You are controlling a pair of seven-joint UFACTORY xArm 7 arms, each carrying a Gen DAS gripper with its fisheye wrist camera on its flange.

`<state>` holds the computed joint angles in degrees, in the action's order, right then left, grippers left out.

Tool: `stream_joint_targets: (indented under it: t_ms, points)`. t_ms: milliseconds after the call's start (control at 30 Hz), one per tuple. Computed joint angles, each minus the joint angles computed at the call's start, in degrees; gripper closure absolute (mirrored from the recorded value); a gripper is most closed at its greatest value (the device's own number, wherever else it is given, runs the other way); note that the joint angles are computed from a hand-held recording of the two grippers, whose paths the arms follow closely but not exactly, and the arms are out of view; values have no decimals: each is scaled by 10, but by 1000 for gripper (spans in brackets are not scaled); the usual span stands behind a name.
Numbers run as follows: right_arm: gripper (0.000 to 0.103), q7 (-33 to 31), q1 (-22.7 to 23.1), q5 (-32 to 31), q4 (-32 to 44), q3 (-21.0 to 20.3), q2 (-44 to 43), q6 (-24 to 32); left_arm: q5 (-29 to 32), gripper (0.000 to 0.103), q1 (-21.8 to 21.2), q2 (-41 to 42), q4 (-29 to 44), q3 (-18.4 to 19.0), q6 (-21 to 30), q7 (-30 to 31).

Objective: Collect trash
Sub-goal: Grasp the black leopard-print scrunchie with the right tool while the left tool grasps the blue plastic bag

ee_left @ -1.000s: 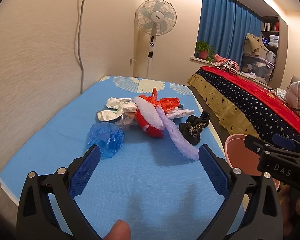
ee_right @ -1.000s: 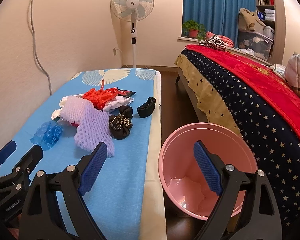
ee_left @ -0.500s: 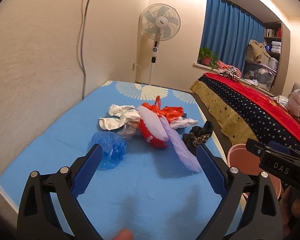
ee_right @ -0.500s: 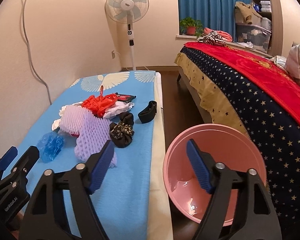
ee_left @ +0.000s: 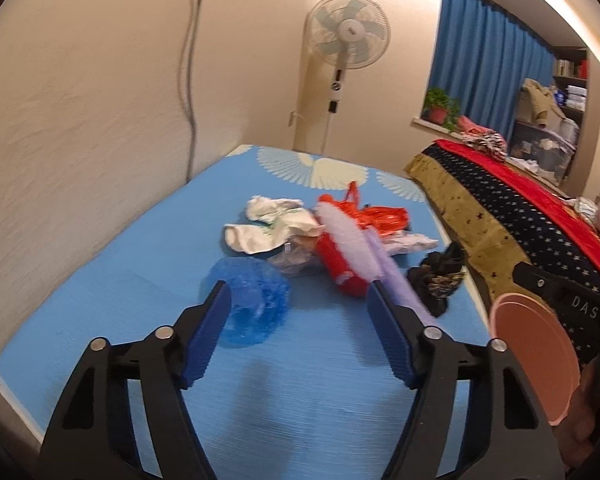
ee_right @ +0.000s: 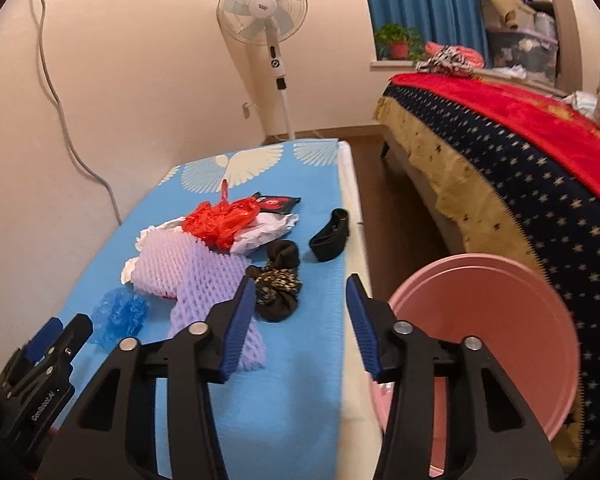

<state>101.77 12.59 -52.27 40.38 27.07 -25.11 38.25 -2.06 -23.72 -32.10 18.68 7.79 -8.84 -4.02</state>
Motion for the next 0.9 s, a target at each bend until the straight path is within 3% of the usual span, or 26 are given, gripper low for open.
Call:
stream_joint_targets:
  t_ms: [133, 300, 467, 633, 800, 833, 900]
  points:
    - [58, 16, -12, -22, 10, -6, 30, -23, -6, 42, 14, 26, 14, -1, 11, -5]
    - [57, 47, -16, -47, 19, -38, 74, -70, -17, 43, 23, 59, 37, 2, 21, -12]
    - [57, 65, -14, -68, 29, -65, 111, -111, -27, 49, 61, 92, 60, -21, 47, -23]
    - [58, 55, 2, -75, 43, -88, 140, -125, -61, 60, 25, 110, 74, 18, 72, -4]
    - [96, 24, 16, -65, 48, -107, 156, -146, -102, 90, -27, 109, 76, 60, 81, 44]
    - [99, 21, 17, -65, 47, -109, 156, -149, -110, 100, -31, 109, 77, 62, 81, 50]
    - [101, 14, 18, -65, 47, -110, 153, -151, -121, 101, -32, 106, 77, 60, 77, 61]
